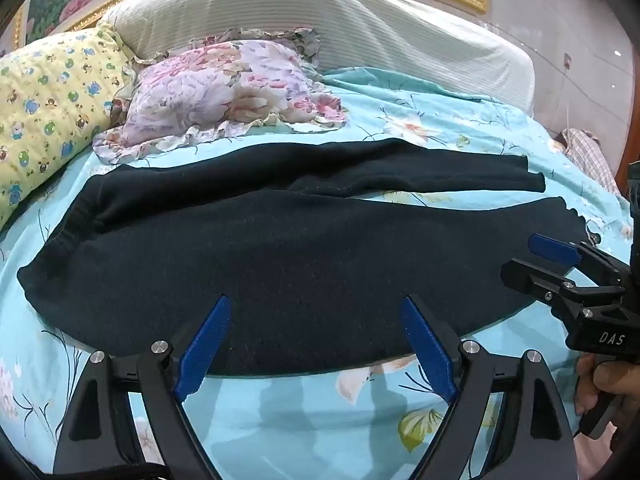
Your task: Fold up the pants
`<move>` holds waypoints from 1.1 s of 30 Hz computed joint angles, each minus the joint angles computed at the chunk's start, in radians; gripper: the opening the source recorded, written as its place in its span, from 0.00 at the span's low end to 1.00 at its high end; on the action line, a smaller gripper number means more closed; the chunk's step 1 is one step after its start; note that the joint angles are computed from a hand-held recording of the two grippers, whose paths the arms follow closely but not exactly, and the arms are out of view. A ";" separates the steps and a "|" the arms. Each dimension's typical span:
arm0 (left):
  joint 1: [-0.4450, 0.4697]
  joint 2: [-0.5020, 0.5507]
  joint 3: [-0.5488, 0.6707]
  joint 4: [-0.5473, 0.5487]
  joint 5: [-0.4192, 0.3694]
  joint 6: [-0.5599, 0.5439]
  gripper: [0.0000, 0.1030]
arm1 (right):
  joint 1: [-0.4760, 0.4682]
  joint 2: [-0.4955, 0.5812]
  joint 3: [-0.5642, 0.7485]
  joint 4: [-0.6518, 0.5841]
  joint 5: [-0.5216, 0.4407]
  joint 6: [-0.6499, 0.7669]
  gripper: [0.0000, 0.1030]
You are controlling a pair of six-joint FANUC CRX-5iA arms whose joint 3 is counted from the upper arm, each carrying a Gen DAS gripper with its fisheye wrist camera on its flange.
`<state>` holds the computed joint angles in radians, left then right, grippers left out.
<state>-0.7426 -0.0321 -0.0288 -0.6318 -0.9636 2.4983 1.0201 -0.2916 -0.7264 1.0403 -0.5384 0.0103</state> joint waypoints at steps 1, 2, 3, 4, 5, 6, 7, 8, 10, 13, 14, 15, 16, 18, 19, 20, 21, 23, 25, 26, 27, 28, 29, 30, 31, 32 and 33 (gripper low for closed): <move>0.002 0.000 0.001 0.003 0.000 -0.001 0.85 | -0.003 -0.001 -0.003 0.006 0.002 -0.008 0.85; 0.004 0.001 0.003 0.004 0.000 0.000 0.85 | -0.005 0.000 -0.003 0.007 -0.001 -0.012 0.85; 0.005 0.001 0.004 0.004 0.000 0.001 0.85 | -0.009 -0.001 -0.005 0.005 0.006 -0.012 0.85; 0.006 0.002 0.006 0.004 0.000 -0.001 0.85 | -0.015 -0.002 -0.007 0.006 0.014 -0.012 0.85; -0.001 0.002 0.007 -0.004 -0.004 0.006 0.85 | -0.019 -0.003 -0.011 0.014 0.018 -0.018 0.85; -0.010 -0.003 -0.006 -0.021 0.003 0.021 0.85 | -0.025 -0.005 -0.015 0.022 0.025 -0.024 0.85; -0.013 -0.003 -0.005 -0.023 0.000 0.024 0.85 | -0.011 -0.005 -0.006 0.020 0.010 -0.021 0.85; -0.012 -0.003 -0.005 -0.021 0.001 0.022 0.85 | -0.015 -0.008 -0.012 0.030 0.017 -0.027 0.85; -0.015 -0.003 -0.008 -0.027 0.003 0.031 0.85 | -0.016 -0.009 -0.012 0.029 0.018 -0.024 0.85; -0.011 -0.005 -0.011 -0.021 0.008 0.031 0.85 | -0.019 -0.011 -0.016 0.038 0.022 -0.031 0.85; -0.012 -0.005 -0.012 -0.022 0.007 0.034 0.85 | -0.014 -0.012 -0.018 0.048 0.017 -0.044 0.85; -0.012 -0.006 -0.013 -0.023 0.006 0.037 0.85 | -0.015 -0.013 -0.019 0.051 0.020 -0.046 0.85; -0.011 -0.006 -0.014 -0.021 0.008 0.037 0.85 | -0.014 -0.013 -0.019 0.052 0.018 -0.047 0.85; -0.010 -0.007 -0.015 -0.018 0.009 0.035 0.85 | -0.014 -0.013 -0.018 0.048 0.018 -0.044 0.85; -0.010 -0.008 -0.016 -0.020 0.009 0.036 0.85 | -0.016 -0.014 -0.018 0.049 0.020 -0.044 0.85; -0.009 -0.008 -0.016 -0.018 0.009 0.035 0.85 | -0.016 -0.015 -0.019 0.051 0.020 -0.047 0.85; -0.006 -0.010 -0.019 -0.014 0.013 0.032 0.85 | -0.016 -0.014 -0.018 0.051 0.019 -0.047 0.85; -0.006 -0.010 -0.019 -0.013 0.013 0.032 0.85 | -0.016 -0.014 -0.017 0.047 0.019 -0.045 0.85; -0.004 -0.011 -0.019 -0.010 0.015 0.029 0.85 | -0.018 -0.015 -0.017 0.046 0.021 -0.042 0.85; 0.000 -0.011 -0.021 -0.008 0.018 0.026 0.85 | -0.019 -0.015 -0.016 0.043 0.022 -0.038 0.85; 0.002 -0.012 -0.022 -0.007 0.019 0.025 0.85 | -0.017 -0.014 -0.015 0.039 0.019 -0.036 0.85; 0.002 -0.012 -0.022 -0.006 0.020 0.024 0.85 | -0.019 -0.015 -0.018 0.045 0.021 -0.041 0.85; 0.004 -0.013 -0.024 -0.004 0.022 0.022 0.85 | -0.021 -0.016 -0.018 0.046 0.025 -0.039 0.85; 0.002 -0.012 -0.023 -0.005 0.020 0.024 0.85 | -0.021 -0.016 -0.018 0.046 0.025 -0.039 0.85; 0.003 -0.012 -0.023 -0.003 0.020 0.023 0.85 | -0.021 -0.015 -0.016 0.041 0.022 -0.035 0.85; 0.005 -0.012 -0.023 0.000 0.022 0.021 0.85 | -0.022 -0.016 -0.016 0.038 0.024 -0.031 0.85; 0.006 -0.011 -0.023 0.001 0.021 0.021 0.85 | -0.021 -0.015 -0.015 0.037 0.022 -0.033 0.85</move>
<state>-0.7370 -0.0434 -0.0518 -0.6311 -0.9425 2.5189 0.9994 -0.3071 -0.7411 1.0774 -0.5162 -0.0226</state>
